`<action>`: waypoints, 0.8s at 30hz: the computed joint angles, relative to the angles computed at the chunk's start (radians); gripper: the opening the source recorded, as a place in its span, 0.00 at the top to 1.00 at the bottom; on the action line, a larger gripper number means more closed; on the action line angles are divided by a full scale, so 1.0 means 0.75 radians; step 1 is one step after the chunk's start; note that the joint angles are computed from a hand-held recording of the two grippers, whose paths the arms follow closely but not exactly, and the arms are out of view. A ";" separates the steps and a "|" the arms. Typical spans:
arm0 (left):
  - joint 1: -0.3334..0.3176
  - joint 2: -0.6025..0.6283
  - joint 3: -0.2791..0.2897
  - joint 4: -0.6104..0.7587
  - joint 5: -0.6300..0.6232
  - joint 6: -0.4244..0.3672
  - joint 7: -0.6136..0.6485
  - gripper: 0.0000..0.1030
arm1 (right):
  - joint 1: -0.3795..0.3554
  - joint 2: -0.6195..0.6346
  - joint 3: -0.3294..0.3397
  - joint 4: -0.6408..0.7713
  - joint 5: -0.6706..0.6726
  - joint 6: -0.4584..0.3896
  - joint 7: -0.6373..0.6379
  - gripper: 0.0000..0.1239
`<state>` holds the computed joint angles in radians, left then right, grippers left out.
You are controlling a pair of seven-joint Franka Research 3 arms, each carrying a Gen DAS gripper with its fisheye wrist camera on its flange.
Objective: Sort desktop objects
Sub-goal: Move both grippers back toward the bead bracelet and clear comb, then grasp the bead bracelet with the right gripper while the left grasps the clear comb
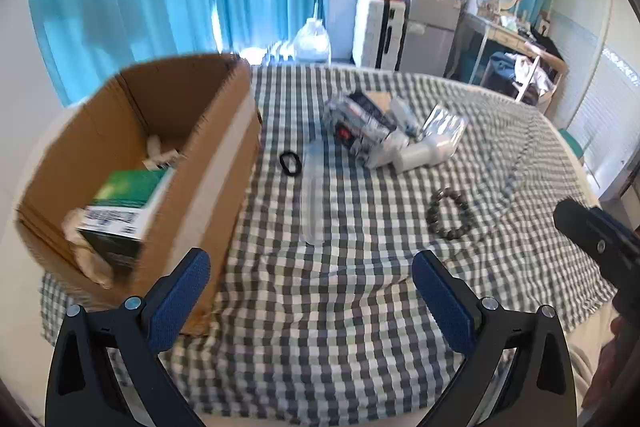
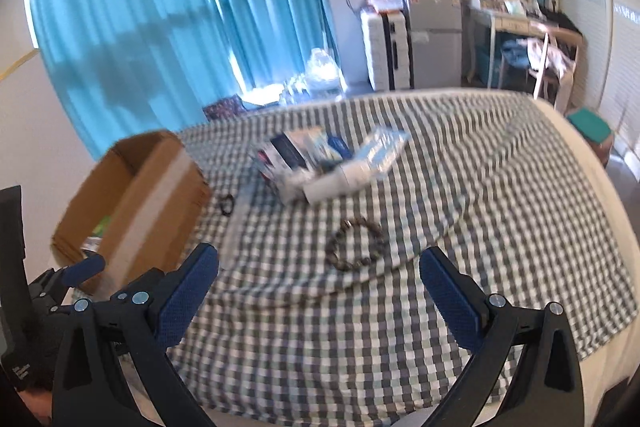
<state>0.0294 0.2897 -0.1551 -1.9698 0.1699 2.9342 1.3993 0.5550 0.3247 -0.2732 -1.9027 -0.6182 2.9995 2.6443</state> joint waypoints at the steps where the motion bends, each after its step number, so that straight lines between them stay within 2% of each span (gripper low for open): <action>1: -0.007 0.033 0.002 0.030 0.003 -0.007 -0.007 0.00 | -0.032 0.028 0.026 0.010 0.036 0.009 -0.033 0.18; 6: -0.044 0.228 0.018 0.225 0.034 -0.055 -0.042 0.00 | -0.169 0.196 0.156 0.145 0.285 -0.043 -0.293 0.18; 8: -0.017 0.331 -0.029 0.348 0.015 -0.106 0.029 0.00 | -0.199 0.269 0.183 0.222 0.360 -0.076 -0.367 0.19; 10: -0.064 0.399 0.023 0.429 0.057 -0.120 -0.006 0.00 | -0.220 0.342 0.197 0.305 0.421 -0.110 -0.432 0.19; 13: -0.074 0.503 0.030 0.561 0.061 -0.189 -0.021 0.00 | -0.252 0.457 0.227 0.451 0.513 -0.194 -0.533 0.19; 16: -0.082 0.586 0.035 0.660 0.065 -0.243 -0.031 0.00 | -0.254 0.550 0.227 0.571 0.582 -0.251 -0.602 0.19; 21: -0.142 0.703 0.091 0.794 0.132 -0.324 -0.065 0.00 | -0.260 0.652 0.227 0.696 0.694 -0.302 -0.709 0.19; 24: -0.127 0.716 0.081 0.780 0.120 -0.263 -0.103 0.00 | -0.264 0.691 0.226 0.745 0.761 -0.344 -0.749 0.19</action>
<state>-0.0661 0.8266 -0.0947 -1.3844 0.2596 2.7374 1.3222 0.3570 0.8431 -0.1036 -1.3442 -0.0472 2.7418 2.0828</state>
